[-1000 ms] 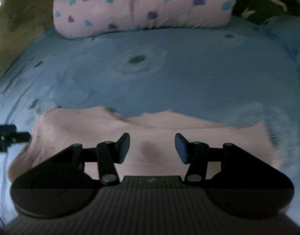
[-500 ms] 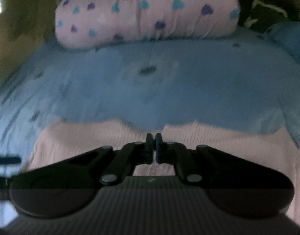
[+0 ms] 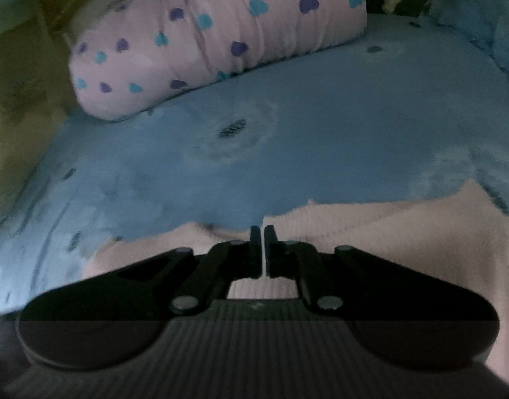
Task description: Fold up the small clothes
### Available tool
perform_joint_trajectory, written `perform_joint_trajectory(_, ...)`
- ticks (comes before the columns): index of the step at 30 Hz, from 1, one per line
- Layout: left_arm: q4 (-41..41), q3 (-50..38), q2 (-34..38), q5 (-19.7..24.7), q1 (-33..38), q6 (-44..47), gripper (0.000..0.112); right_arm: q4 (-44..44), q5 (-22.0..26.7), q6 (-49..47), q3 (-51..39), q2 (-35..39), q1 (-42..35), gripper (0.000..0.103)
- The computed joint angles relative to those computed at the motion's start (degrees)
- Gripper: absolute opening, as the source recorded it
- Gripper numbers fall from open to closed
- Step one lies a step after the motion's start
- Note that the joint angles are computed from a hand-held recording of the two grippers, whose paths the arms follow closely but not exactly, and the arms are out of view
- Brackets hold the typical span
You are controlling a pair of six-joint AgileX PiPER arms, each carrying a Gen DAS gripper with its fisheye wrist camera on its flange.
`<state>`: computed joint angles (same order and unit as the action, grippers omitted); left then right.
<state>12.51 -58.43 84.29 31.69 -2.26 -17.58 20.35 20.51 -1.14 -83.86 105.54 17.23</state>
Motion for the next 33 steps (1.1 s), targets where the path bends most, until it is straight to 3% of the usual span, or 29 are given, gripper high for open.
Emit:
perform_joint_trajectory(4, -0.59, 1.52, -2.54, 1.66, -0.41, 0.96, 0.079, -9.27, 0.01, 3.05, 10.90, -9.13, 0.05, 0.006)
perform_joint_trajectory(7, 4.83, 1.66, -0.69, 3.82, -1.84, -3.64, 0.079, -24.56, -2.02, 15.78, 18.12, -13.02, 0.58, 0.006)
perform_joint_trajectory(9, 2.98, 2.10, 0.71, 2.99, -0.64, -2.78, 0.082, -34.19, -1.30, 25.25, 19.97, -12.60, 0.47, 0.006)
perform_joint_trajectory(10, 2.38, 2.40, 0.98, 2.50, 0.02, -3.05, 0.086, -36.07, -3.37, 26.89, 21.80, -12.61, -0.34, 0.004)
perform_joint_trajectory(12, -0.93, 1.79, 1.16, 3.10, 1.58, -1.86, 0.086, -32.96, -8.94, 23.82, 25.15, -12.94, -2.56, 0.002)
perform_joint_trajectory(14, -2.38, 1.60, 0.25, 3.96, 2.12, -1.32, 0.086, -22.23, -12.81, 20.03, 27.88, -13.92, -4.58, 0.002)
perform_joint_trajectory(19, -3.57, 1.01, -4.40, 8.36, 1.65, 0.81, 0.086, 2.78, -11.19, 3.26, 31.05, -18.51, -7.77, 0.003)
perform_joint_trajectory(21, -3.19, 0.24, -6.64, 11.50, 0.93, -0.09, 0.086, 1.43, -10.88, 4.73, 33.08, -21.30, -7.91, 0.008)
perform_joint_trajectory(23, -3.38, -0.23, -8.72, 13.95, 0.45, -0.49, 0.086, -8.03, -10.01, 14.63, 34.65, -24.27, -7.65, 0.035)
perform_joint_trajectory(24, -3.30, -0.58, -9.83, 15.60, -0.04, -1.00, 0.086, -12.68, -9.81, 19.82, 35.23, -25.43, -7.51, 0.054)
perform_joint_trajectory(30, 1.75, -1.12, -15.12, 23.91, -6.37, -9.09, 0.093, -14.91, -7.57, 24.34, 40.18, -33.44, -8.03, 0.056)
perform_joint_trajectory(33, 3.16, -0.89, -16.91, 26.87, -9.37, -12.26, 0.095, -21.51, -6.30, 32.22, 41.54, -35.61, -6.90, 0.056)
